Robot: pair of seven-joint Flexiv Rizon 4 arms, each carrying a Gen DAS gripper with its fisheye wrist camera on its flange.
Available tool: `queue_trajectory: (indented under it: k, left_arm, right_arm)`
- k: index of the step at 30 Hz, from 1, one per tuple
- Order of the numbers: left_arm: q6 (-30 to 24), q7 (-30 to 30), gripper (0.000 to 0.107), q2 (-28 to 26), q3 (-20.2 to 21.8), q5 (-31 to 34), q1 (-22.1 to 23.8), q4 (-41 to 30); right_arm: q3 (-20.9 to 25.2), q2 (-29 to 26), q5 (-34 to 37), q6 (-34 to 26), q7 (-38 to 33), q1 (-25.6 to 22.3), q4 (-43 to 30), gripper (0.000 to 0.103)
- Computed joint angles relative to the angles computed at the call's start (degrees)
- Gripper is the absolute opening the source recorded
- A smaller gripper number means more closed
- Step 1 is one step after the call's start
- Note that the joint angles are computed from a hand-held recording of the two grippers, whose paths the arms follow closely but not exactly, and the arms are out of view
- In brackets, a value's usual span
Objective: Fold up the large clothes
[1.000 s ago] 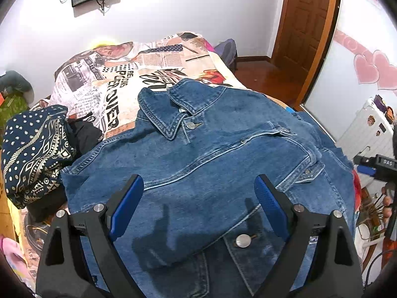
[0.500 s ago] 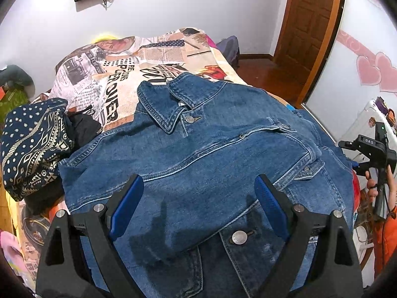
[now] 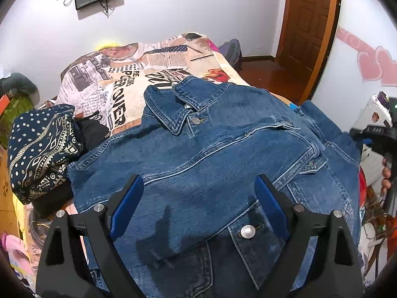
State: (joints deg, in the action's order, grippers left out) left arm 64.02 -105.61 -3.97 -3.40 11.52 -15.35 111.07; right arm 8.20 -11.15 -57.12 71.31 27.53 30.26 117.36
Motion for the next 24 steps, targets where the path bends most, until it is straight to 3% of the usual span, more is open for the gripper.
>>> queue_trajectory:
  k: [6, 12, 16, 19, 21, 24]
  left_arm:
    - [2.1, 1.3, 0.091, 0.8, 0.0, -1.6, 0.2, 1.7]
    - [3.3, 1.1, 0.091, 2.2, 0.3, -2.2, 0.9, 3.2]
    - [4.0, 1.1, 0.091, 3.3, 0.4, -2.3, 1.7, 4.4]
    - [4.3, 1.4, 0.091, 3.8, 0.4, -2.8, 2.3, 5.1]
    - [4.5, 1.5, 0.091, 4.0, 0.4, -3.0, 2.5, 5.5]
    - [5.0, 1.9, 0.091, 4.2, 0.3, -3.9, 2.7, 6.3]
  right_arm:
    - [-1.9, 0.4, -14.2, 2.6, 6.2, 0.2, -4.0, 0.010]
    - [-1.0, -3.6, -16.3, 3.2, 0.6, 1.9, -12.1, 0.010]
    - [-2.7, -7.1, -19.2, 9.0, 0.3, 4.0, -16.0, 0.010]
    - [-1.7, -8.9, -14.8, 7.0, -7.7, 6.3, -18.0, 0.010]
    - [-0.8, -11.2, -10.4, 9.5, -13.2, 7.0, -19.2, 0.010]
    - [2.3, -13.4, -2.0, 6.4, -23.4, 7.8, -20.5, 0.010]
